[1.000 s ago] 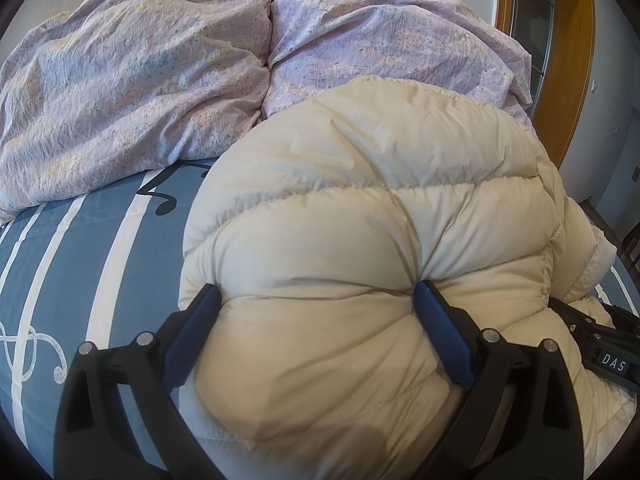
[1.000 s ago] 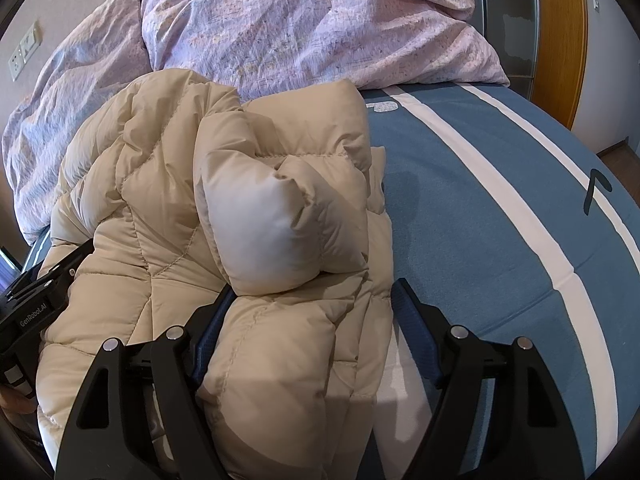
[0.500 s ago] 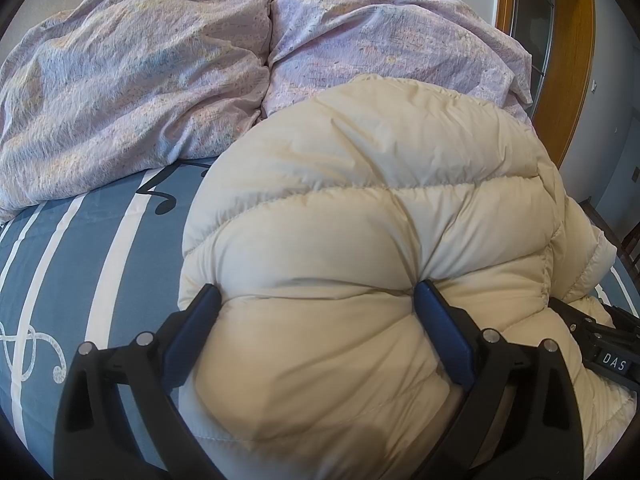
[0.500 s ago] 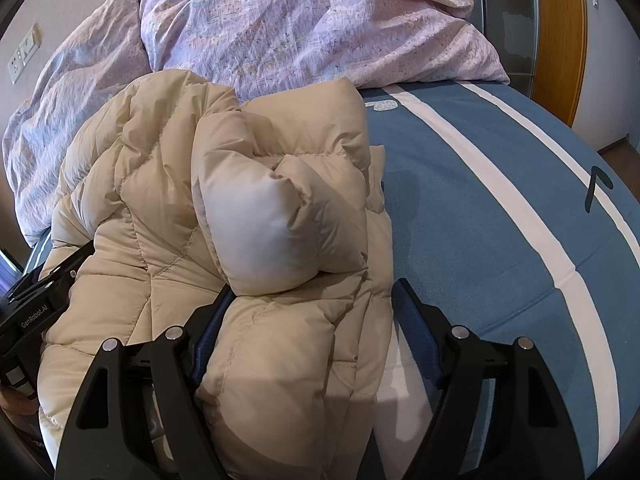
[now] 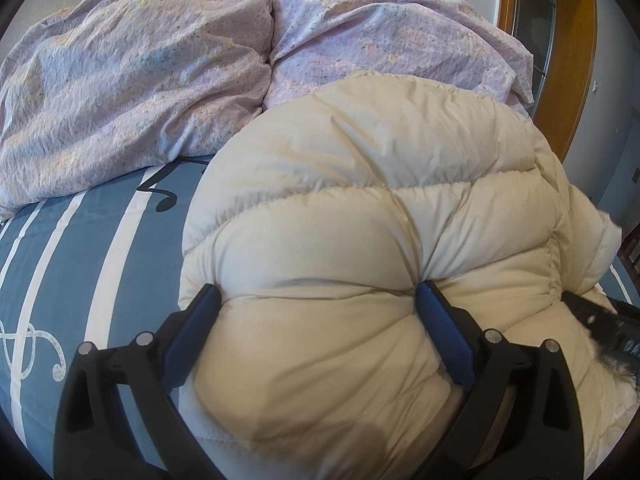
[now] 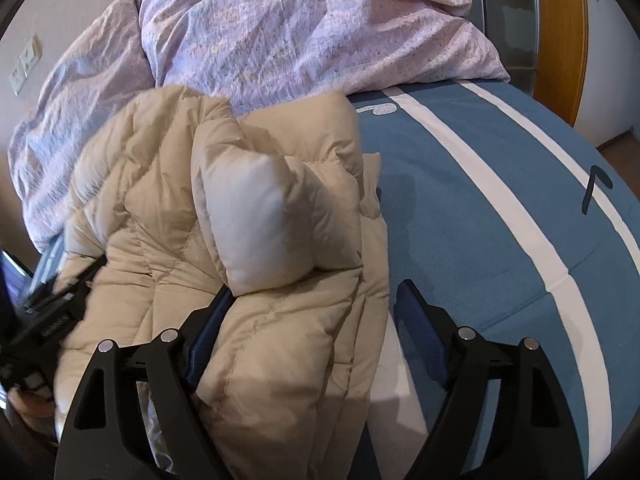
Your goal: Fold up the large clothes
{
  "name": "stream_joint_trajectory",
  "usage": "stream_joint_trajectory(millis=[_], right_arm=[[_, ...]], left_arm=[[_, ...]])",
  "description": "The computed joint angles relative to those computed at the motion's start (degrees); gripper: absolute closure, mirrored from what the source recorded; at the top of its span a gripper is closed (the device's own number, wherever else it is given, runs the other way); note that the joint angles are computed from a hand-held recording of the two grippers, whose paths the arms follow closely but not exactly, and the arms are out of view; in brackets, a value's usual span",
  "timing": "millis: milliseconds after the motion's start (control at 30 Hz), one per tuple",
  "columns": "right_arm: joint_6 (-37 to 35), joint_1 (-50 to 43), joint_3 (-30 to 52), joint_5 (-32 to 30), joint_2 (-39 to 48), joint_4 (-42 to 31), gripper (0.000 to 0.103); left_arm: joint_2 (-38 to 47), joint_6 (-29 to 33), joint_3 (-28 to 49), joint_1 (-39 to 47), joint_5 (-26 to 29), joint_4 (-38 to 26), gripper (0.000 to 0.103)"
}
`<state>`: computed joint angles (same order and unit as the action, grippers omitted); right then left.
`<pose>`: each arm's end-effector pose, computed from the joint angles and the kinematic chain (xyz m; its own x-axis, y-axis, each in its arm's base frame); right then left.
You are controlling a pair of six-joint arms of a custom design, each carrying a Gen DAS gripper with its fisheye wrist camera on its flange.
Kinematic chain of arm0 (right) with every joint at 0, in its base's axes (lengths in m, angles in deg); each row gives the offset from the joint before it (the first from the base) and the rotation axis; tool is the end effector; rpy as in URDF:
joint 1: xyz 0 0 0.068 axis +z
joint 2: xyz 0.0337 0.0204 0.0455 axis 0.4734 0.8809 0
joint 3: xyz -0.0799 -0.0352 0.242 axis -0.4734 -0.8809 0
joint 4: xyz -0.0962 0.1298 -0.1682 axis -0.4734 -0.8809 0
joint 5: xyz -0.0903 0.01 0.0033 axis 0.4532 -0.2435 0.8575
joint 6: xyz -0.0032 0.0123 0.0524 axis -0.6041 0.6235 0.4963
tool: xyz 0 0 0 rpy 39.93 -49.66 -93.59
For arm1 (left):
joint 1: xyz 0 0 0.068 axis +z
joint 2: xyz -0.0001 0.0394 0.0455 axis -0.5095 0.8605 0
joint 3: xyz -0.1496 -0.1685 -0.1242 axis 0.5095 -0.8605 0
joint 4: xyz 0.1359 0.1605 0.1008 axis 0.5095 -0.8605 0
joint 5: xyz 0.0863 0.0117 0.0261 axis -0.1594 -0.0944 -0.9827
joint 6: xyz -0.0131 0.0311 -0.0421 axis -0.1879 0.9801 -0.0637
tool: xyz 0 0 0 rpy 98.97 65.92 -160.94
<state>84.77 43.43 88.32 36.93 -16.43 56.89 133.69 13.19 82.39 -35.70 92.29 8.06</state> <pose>0.1673 0.0316 0.1507 -0.5055 0.5694 -0.6483 0.5294 0.7980 0.2881 0.3417 -0.0438 0.1760 -0.5791 0.4723 -0.6645 0.6370 0.7709 -0.0071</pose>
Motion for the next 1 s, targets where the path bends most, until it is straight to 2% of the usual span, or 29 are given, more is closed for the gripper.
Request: stream_joint_trajectory(millis=[133,300,433,567,767,833,933,1000], right_arm=[[-0.64,-4.51,-0.92,-6.94,-6.47,-2.64,0.019],[-2.66,-11.40,-1.96,-16.39,-11.07,-3.61,0.009],[-4.04,-17.76,-2.63,-26.16,-7.18,0.48,0.008],[-3.30,-20.97,-4.46,-32.28,-3.19,6.61,0.008],[-3.77,-23.34,-6.02,-36.43,-1.13,11.98,0.008],[-4.26,-24.19,-6.22,-37.94,-0.18,13.60,0.010],[-4.61,-25.94,-7.37,-41.76,1.64,17.68,0.019],[-4.34,-27.23,-8.28,-45.94,5.00,22.84,0.033]], left_arm=[[-0.89,-0.37,-0.35,0.48,0.41,-0.34,0.005],[-2.52,0.37,0.81,2.34,1.99,-4.29,0.005],[-4.57,1.71,-0.62,3.22,2.91,-5.36,0.005],[-5.54,2.04,-2.16,3.39,2.64,-4.33,0.005],[-5.65,1.80,-2.44,3.54,2.85,-4.44,0.005],[-5.61,1.72,-2.43,3.54,2.90,-4.45,0.005],[-5.45,1.61,-2.33,3.66,3.01,-4.47,0.005],[-5.27,1.50,-2.14,3.74,3.06,-4.52,0.005]])
